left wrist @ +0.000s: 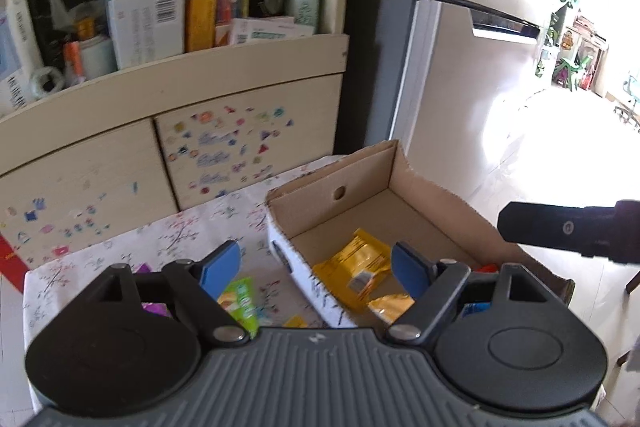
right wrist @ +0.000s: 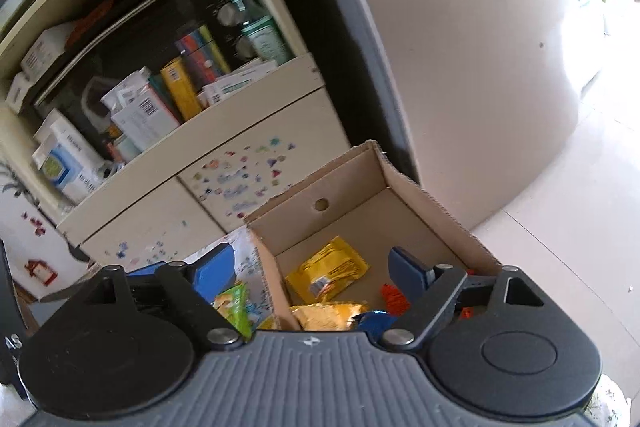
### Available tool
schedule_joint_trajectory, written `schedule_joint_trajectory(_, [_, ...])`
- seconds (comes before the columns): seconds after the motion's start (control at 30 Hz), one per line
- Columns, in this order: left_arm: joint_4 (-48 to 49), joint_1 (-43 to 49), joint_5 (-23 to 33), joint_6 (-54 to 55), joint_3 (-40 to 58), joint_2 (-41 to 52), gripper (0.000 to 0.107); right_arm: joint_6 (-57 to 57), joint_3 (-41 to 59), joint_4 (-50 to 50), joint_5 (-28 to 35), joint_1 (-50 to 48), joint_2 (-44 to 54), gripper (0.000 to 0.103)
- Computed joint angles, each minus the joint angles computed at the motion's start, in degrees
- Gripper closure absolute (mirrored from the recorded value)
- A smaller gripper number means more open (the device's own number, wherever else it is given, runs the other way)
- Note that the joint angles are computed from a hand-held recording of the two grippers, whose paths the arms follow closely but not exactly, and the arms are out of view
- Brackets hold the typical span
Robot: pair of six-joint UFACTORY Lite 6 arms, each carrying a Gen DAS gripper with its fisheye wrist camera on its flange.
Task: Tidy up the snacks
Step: 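Lower the yellow cake pack into the box with the left tool while the right tool drops the blue bag, then move both tools back over the snack pile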
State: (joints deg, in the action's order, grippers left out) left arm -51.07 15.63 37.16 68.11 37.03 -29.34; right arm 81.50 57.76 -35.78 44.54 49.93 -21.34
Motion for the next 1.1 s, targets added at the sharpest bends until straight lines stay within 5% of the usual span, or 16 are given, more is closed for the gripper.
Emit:
schedule_joint_trajectory(0.5, [-1.0, 26.8, 17.0, 15.4, 7.6, 7.8, 0.017, -8.2, 1.4, 3.8, -5.7, 4.6, 4.4, 0.009])
schedule_joint_trajectory(1.1, [-1.7, 32.9, 12.7, 32.1, 4.7, 16.5, 0.017, -30.2, 3.0, 12.5, -9.6, 10.2, 11.3, 0.008])
